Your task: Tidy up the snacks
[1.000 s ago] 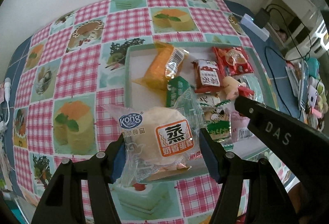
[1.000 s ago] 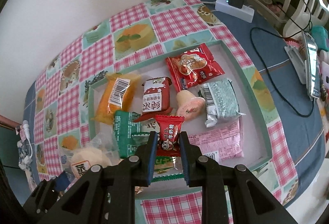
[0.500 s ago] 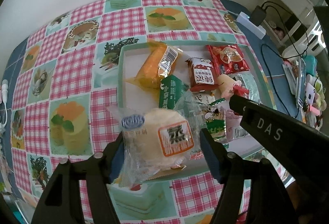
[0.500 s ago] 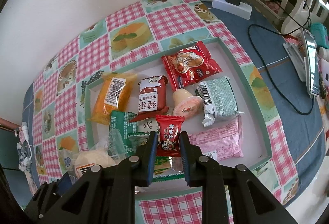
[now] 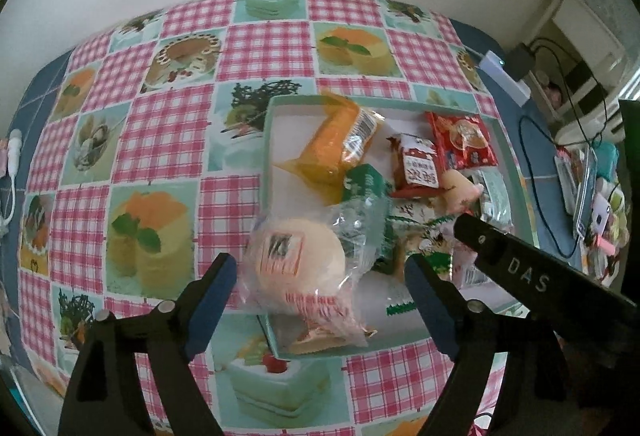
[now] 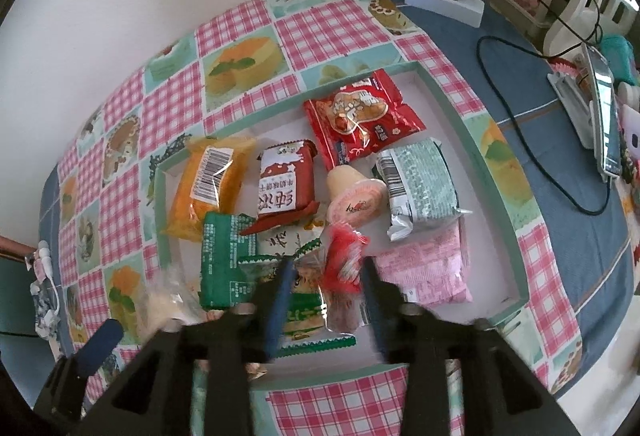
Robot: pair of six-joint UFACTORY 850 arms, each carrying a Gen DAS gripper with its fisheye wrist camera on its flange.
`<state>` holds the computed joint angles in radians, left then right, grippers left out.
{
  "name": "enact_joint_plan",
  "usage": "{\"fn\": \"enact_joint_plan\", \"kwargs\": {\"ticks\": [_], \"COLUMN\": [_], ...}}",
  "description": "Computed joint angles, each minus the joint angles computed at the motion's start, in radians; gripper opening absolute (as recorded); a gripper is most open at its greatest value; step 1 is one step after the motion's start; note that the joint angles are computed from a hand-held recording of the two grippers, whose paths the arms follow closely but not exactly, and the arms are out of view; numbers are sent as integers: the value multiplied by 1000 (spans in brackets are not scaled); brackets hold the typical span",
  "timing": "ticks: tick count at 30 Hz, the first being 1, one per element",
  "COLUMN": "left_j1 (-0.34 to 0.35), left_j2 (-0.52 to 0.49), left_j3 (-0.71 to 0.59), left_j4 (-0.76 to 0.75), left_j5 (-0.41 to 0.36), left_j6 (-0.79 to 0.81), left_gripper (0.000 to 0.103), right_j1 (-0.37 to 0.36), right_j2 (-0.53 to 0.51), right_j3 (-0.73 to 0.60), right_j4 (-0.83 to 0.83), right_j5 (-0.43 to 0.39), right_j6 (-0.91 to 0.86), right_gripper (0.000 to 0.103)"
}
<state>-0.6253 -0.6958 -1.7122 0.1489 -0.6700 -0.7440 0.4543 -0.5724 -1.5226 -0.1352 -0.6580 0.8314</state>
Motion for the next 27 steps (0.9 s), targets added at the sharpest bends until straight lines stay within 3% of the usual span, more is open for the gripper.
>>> {"fn": "enact_joint_plan", "kwargs": {"ticks": [6, 11, 15, 21, 24, 27], "left_j1": [17, 32, 50, 51, 39, 26], "left_j2": [15, 50, 102, 175, 182, 176], "left_j3": [25, 79, 158, 266, 282, 283], "left_j4": [-78, -115, -142, 66, 222, 317], "left_j5": [32, 75, 136, 179, 112, 26], "left_j6": [63, 62, 41, -223, -374, -451], "left_gripper": [87, 87, 94, 94, 94, 94], "right_j1": [-4, -8, -4, 19, 35, 58], "right_j2": [11, 33, 52, 79, 94, 109], "right_j3": [18, 45, 65, 106, 128, 148], "right_j4": [14, 0, -27, -42, -58, -101], "right_j5": [20, 43, 64, 93, 112, 124], "right_j6": [13, 61, 94, 93, 86, 99], "right_gripper": [72, 74, 77, 88, 103, 103]}}
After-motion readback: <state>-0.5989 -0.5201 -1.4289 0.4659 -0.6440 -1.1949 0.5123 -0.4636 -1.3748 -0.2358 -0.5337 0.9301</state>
